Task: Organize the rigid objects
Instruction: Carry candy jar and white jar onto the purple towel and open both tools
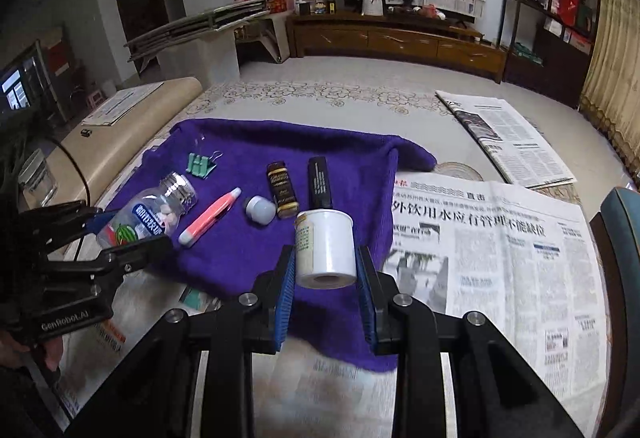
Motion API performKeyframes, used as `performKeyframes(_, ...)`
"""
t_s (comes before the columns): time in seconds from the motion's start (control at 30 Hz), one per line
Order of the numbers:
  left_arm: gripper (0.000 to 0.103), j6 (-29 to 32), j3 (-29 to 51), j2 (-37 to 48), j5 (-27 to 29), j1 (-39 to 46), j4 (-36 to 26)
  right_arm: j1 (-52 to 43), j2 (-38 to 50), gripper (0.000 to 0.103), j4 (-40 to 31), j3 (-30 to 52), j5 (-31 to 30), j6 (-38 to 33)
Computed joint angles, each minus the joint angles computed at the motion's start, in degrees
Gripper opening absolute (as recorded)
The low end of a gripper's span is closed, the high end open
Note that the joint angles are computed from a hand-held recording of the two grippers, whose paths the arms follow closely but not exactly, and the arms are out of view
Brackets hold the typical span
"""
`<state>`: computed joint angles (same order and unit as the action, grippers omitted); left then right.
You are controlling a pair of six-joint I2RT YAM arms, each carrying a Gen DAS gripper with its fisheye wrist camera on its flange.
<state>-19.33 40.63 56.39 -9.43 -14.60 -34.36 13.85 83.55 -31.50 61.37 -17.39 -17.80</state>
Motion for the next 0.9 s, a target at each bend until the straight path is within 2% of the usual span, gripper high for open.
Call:
performKeyframes(0.23, 0.04, 6.6, 1.6, 9.0, 7.7, 6.9, 4.1, 3.1, 14.5, 0.029, 1.1, 10.7, 4.6, -0.5)
performKeyframes(0.43, 0.04, 10.1, 3.6, 13.9, 6.8, 7.5, 3.7, 4.9, 22.1, 0.029, 0.6, 17.0, 7.9, -0.7)
performKeyframes(0.63, 0.04, 11.5, 7.1, 17.6, 7.1, 8.0, -0.5, 6.5, 26.3, 0.029, -0.8, 20.8, 11.0, -1.6)
performKeyframes(0.9, 0.04, 11.1, 10.0, 21.2, 4.3, 5.9, -1.6, 7.3, 31.5, 0.029, -4.7, 26.9, 11.5, -3.3)
